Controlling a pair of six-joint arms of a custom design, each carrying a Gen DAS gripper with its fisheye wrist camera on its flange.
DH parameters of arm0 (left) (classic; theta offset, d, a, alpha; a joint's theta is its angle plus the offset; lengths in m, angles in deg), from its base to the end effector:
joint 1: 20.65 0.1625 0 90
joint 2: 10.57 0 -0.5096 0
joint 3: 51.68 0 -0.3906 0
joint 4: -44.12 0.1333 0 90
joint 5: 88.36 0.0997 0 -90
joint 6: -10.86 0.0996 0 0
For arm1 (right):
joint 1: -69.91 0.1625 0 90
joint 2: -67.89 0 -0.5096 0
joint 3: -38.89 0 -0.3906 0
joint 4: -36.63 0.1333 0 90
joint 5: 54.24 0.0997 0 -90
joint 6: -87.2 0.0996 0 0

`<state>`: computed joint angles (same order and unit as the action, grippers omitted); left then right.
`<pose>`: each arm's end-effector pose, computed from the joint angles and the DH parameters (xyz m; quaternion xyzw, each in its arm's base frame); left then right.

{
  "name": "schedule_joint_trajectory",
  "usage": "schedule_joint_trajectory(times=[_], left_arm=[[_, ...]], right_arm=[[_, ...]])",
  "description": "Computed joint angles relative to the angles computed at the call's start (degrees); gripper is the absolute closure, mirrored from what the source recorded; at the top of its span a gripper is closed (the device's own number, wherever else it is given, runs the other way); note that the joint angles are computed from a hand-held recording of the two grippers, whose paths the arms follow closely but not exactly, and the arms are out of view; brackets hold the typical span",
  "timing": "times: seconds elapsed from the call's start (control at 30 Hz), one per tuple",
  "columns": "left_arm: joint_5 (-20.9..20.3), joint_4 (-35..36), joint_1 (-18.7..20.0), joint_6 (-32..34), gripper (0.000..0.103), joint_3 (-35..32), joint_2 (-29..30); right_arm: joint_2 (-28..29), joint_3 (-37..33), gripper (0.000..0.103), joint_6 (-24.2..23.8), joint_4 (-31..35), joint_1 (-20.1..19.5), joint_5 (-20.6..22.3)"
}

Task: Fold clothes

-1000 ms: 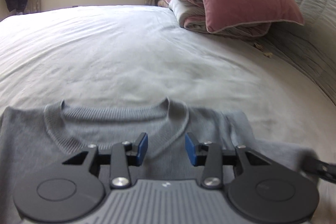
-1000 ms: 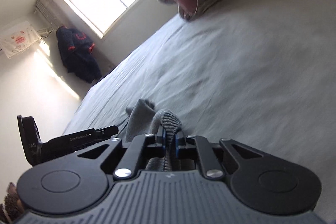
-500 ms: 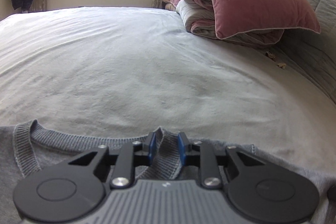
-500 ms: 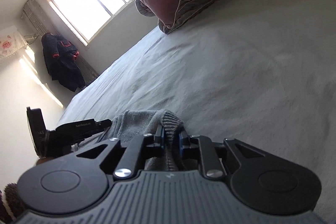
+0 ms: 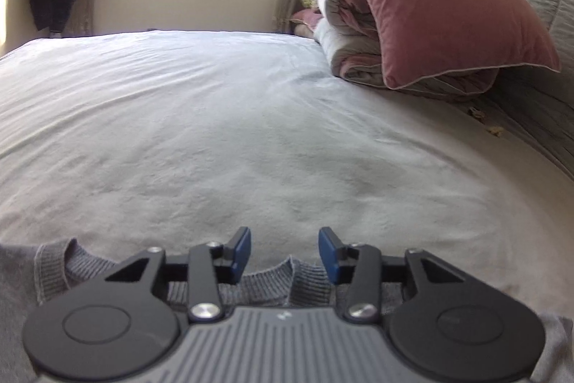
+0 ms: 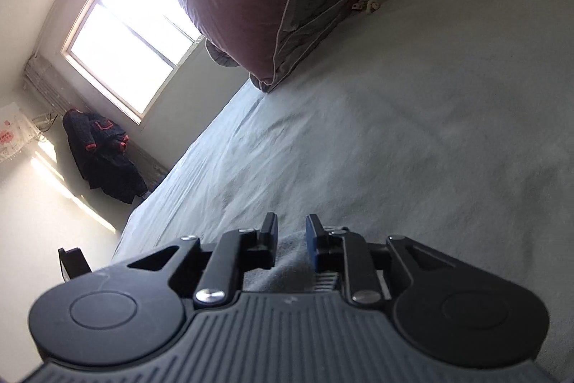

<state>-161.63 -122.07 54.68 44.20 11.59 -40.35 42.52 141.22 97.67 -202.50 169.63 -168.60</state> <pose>-0.0728 -0.9175 0.1976 0.3265 0.8633 -0.3334 0.1921 0.2033 -0.6404 0.0674 -0.1294 -0.7891 0.5967 0.0670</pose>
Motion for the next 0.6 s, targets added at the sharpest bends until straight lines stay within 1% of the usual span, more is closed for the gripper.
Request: schedule_joint_trajectory(times=[0.03,0.07,0.17,0.23,0.3,0.33,0.37,0.4,0.43,0.47,0.53,0.6], left_arm=[[-0.3,1.0,0.1,0.8,0.055,-0.6,0.1],[-0.5,2.0,0.2,1.6,0.054,-1.1,0.3],[-1.1,4.3,0.6,3.5,0.054,-2.5,0.8],[-2.3,3.2,1.0,4.1,0.054,-2.1,0.9],[-3.1,2.4,1.3,4.1,0.057,-1.8,0.9],[-3.4,2.3,1.3,4.3,0.061,-1.7,0.9],[-3.6,2.1,1.3,4.6,0.076,-1.5,0.9],[-3.2,1.8,1.1,5.4,0.095,-1.2,0.9],[-2.8,1.5,1.0,6.1,0.103,-0.8,0.9],[-2.5,0.8,0.8,6.8,0.103,-0.4,0.8],[-2.4,-3.7,0.5,7.3,0.103,1.0,0.8],[-2.3,-8.1,0.2,7.7,0.103,2.1,1.0]], right_arm=[[-0.1,0.4,0.065,0.5,0.0,-0.4,0.2],[-0.3,0.4,0.064,0.6,1.5,-0.4,-0.7],[-0.1,-0.7,0.064,-1.9,4.0,-0.1,-3.5],[0.7,-2.7,0.064,-4.9,5.4,0.4,-5.7],[1.4,-4.2,0.069,-7.4,7.3,0.8,-6.7],[1.8,-5.0,0.082,-9.2,8.4,1.1,-7.6],[2.2,-5.8,0.097,-10.7,9.7,1.4,-8.6],[2.6,-6.4,0.097,-12.1,10.3,1.7,-9.4],[3.2,-7.3,0.098,-13.8,9.8,2.2,-11.0],[3.8,-8.2,0.098,-15.6,9.3,2.7,-12.5],[4.9,-10.1,0.099,-19.6,7.1,3.5,-15.5],[5.2,-11.0,0.099,-22.8,4.5,4.1,-17.2]])
